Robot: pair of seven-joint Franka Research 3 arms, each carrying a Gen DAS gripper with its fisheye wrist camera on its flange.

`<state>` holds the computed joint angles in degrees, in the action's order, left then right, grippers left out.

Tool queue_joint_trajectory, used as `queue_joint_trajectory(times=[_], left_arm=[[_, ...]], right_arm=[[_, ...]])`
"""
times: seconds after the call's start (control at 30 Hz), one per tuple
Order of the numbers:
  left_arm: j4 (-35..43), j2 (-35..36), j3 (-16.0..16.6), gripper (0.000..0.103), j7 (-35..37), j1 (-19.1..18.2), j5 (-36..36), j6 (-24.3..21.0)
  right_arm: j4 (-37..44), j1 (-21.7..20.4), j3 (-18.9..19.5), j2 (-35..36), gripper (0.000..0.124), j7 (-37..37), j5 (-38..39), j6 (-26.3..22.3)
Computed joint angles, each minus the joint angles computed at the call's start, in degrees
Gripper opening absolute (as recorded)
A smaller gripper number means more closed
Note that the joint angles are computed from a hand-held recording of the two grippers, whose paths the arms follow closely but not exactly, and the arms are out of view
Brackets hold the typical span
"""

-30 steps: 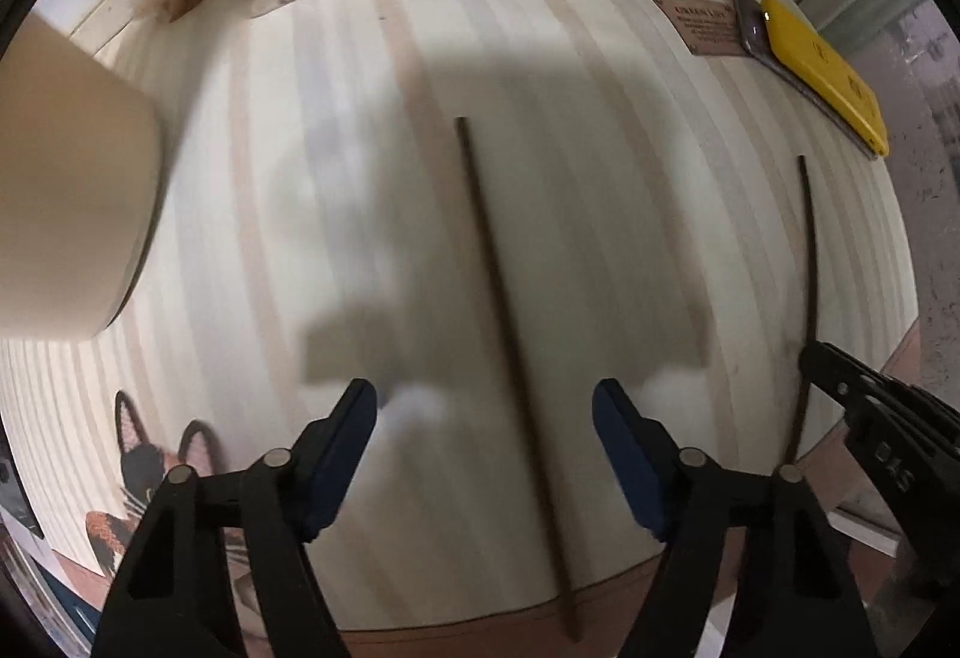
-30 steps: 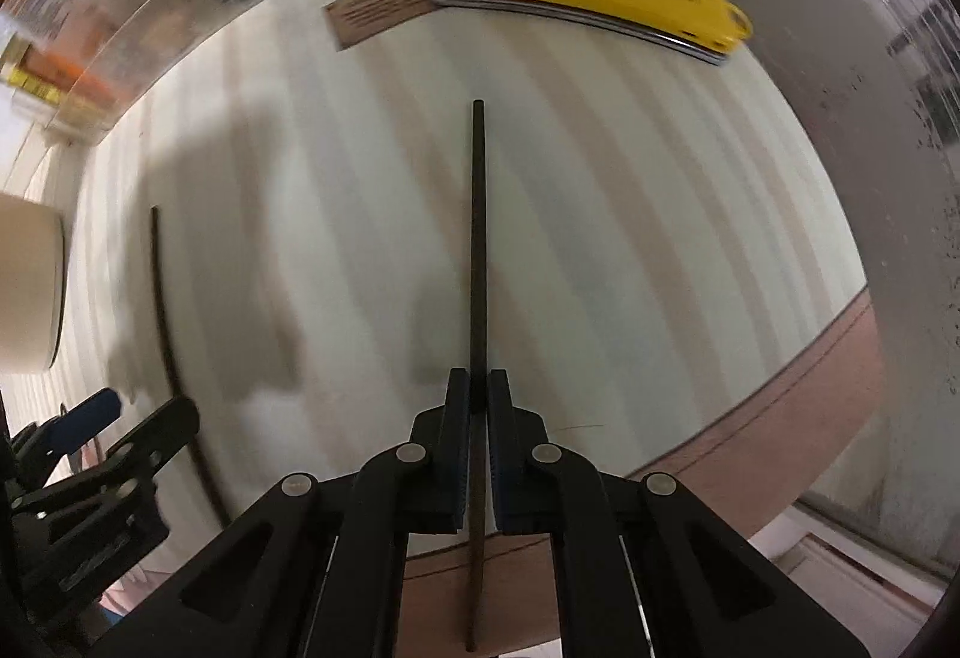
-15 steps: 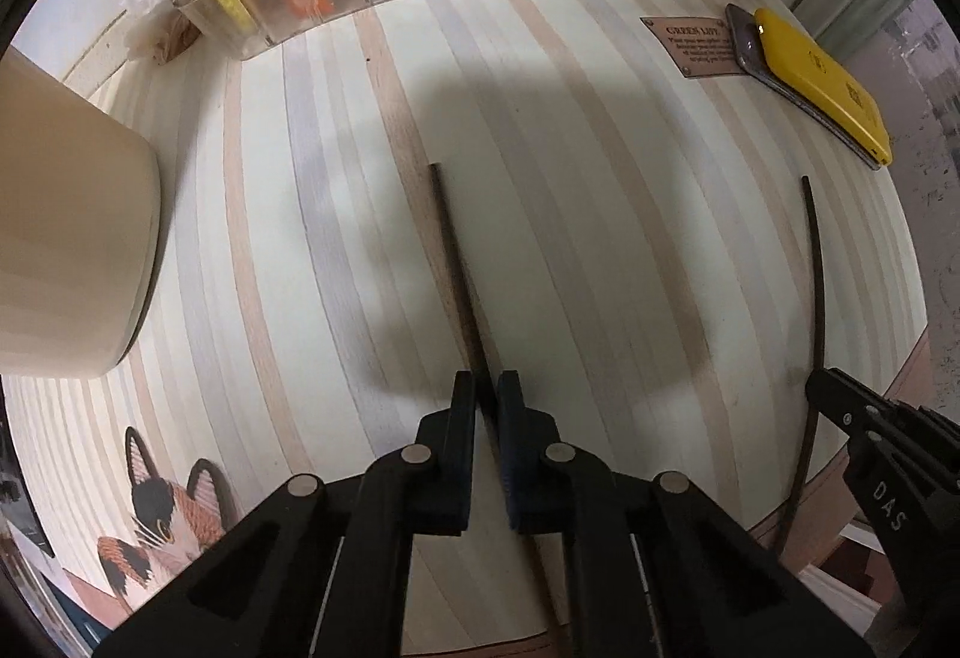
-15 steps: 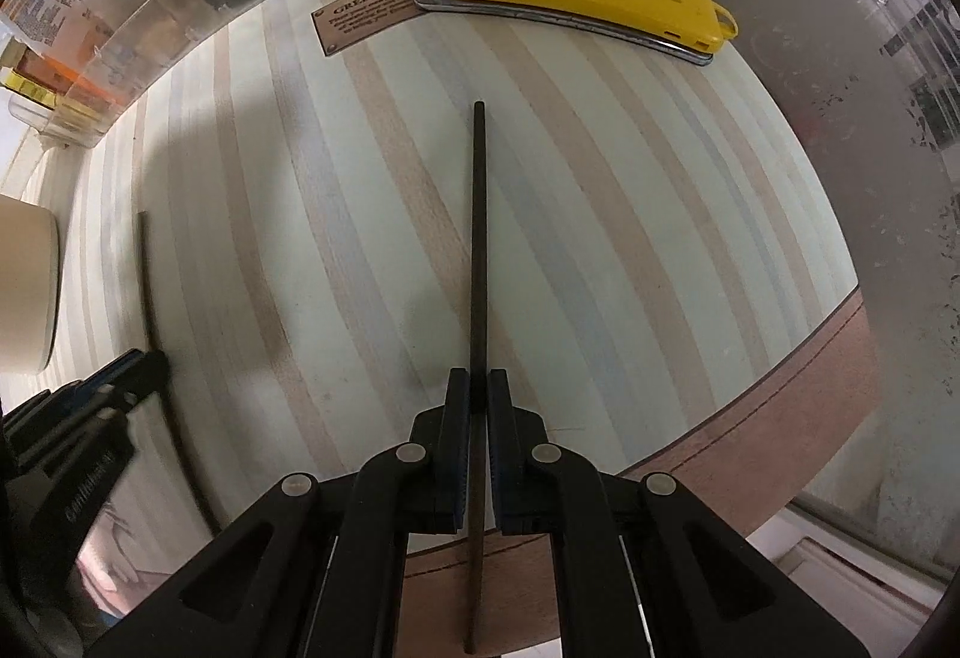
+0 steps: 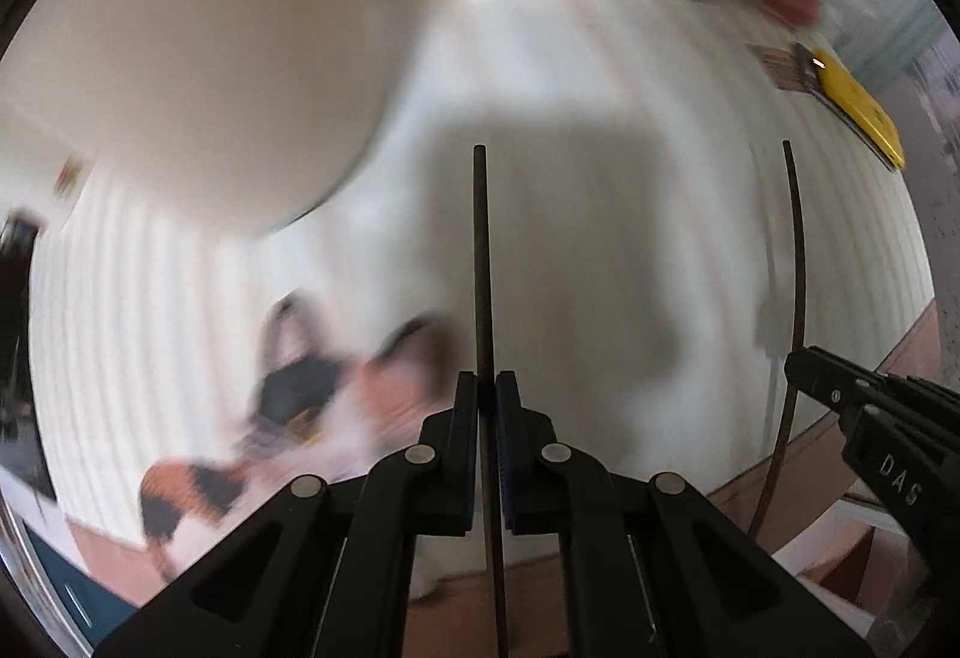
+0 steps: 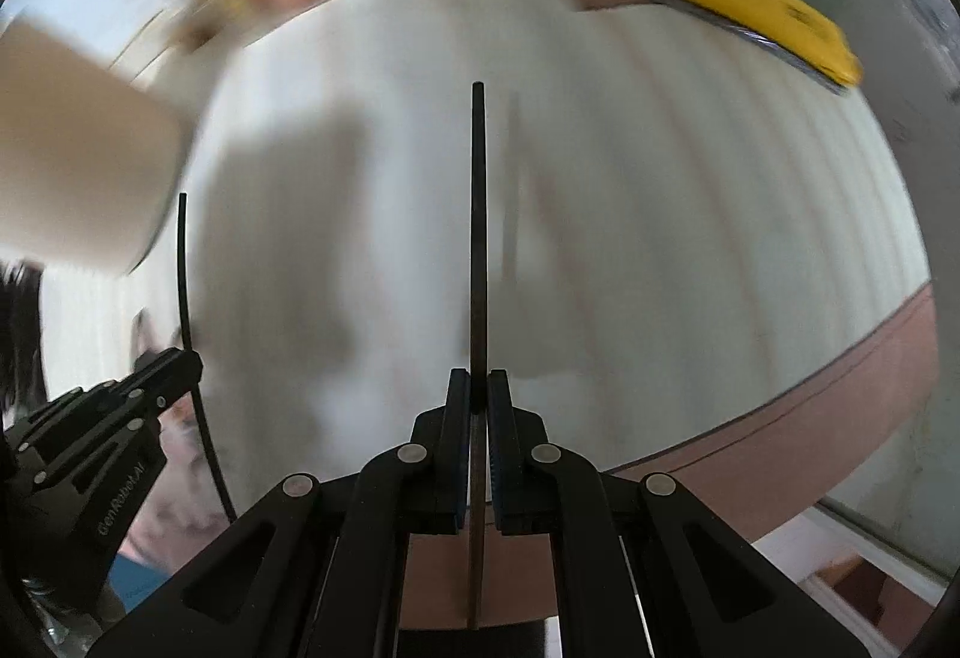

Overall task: Organize utensils
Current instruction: 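Lift both dark chopsticks and carry them over the beige holder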

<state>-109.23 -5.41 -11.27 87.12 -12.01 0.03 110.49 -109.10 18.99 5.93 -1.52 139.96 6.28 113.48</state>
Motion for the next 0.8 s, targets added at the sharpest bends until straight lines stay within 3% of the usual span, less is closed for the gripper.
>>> queue_joint_trajectory(times=[0.27,0.43,0.63,0.8], left_arm=[[-12.20,-10.63,5.24,0.003,-1.03,5.62,1.29,-0.59],[-15.47,-11.90,6.97,0.004,-1.26,8.05,1.82,0.82],[-12.46,-9.34,7.70,0.006,0.70,9.49,1.74,1.21],[-7.00,-3.09,7.47,0.008,1.53,10.71,1.29,1.74]], right_arm=[[14.50,5.37,1.87,12.46,0.005,-1.77,1.32,-2.28],[24.97,9.00,1.60,20.48,0.006,-3.19,0.01,-7.86],[35.16,10.72,0.01,27.34,0.006,-4.90,-0.66,-14.10],[42.69,11.13,-1.69,32.35,0.020,-4.46,-1.30,-17.10]])
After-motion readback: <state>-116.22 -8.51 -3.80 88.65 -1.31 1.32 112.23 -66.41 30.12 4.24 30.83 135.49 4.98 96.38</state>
